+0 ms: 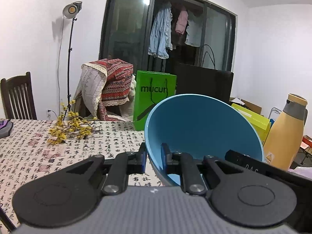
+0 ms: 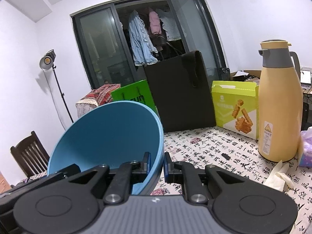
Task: Organize plates and bowls
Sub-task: 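Carry the held blue bowl with both grippers toward the lilac vase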
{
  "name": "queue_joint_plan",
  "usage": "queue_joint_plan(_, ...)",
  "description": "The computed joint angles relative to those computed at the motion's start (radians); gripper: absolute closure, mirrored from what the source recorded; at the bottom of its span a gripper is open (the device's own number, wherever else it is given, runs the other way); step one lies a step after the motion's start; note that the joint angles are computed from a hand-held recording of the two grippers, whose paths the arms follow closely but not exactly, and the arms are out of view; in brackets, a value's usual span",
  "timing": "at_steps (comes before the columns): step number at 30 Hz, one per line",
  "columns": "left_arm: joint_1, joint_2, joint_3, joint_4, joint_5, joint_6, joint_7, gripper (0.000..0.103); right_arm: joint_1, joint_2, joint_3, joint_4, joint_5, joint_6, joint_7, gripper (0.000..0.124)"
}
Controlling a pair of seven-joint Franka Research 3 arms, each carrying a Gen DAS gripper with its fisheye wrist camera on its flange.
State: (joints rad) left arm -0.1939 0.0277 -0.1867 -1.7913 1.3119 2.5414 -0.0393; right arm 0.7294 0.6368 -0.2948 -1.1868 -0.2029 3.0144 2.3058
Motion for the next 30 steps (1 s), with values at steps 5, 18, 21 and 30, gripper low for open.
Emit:
queue_joint_plan(5, 0.015, -0.067, -0.007, -0.073, 0.009, -0.009, -0.031, 0.088, 0.031, -0.028, -0.009, -0.048, -0.008, 0.028, 0.003, 0.111)
queue_joint_plan(18, 0.077, -0.209, -0.053, -0.224, -0.011, -0.047, -0.068, 0.088, 0.101, -0.065, -0.012, -0.129, 0.029, 0.084, -0.034, 0.111)
queue_joint_plan(21, 0.092, -0.240, -0.062, -0.259, -0.017, -0.051, -0.080, 0.088, 0.115, -0.071, -0.008, -0.143, 0.045, 0.094, -0.051, 0.111)
queue_joint_plan(30, 0.131, -0.336, -0.084, -0.357, -0.044, -0.058, -0.092, 0.087, 0.164, -0.094, -0.008, -0.188, 0.086, 0.116, -0.098, 0.111)
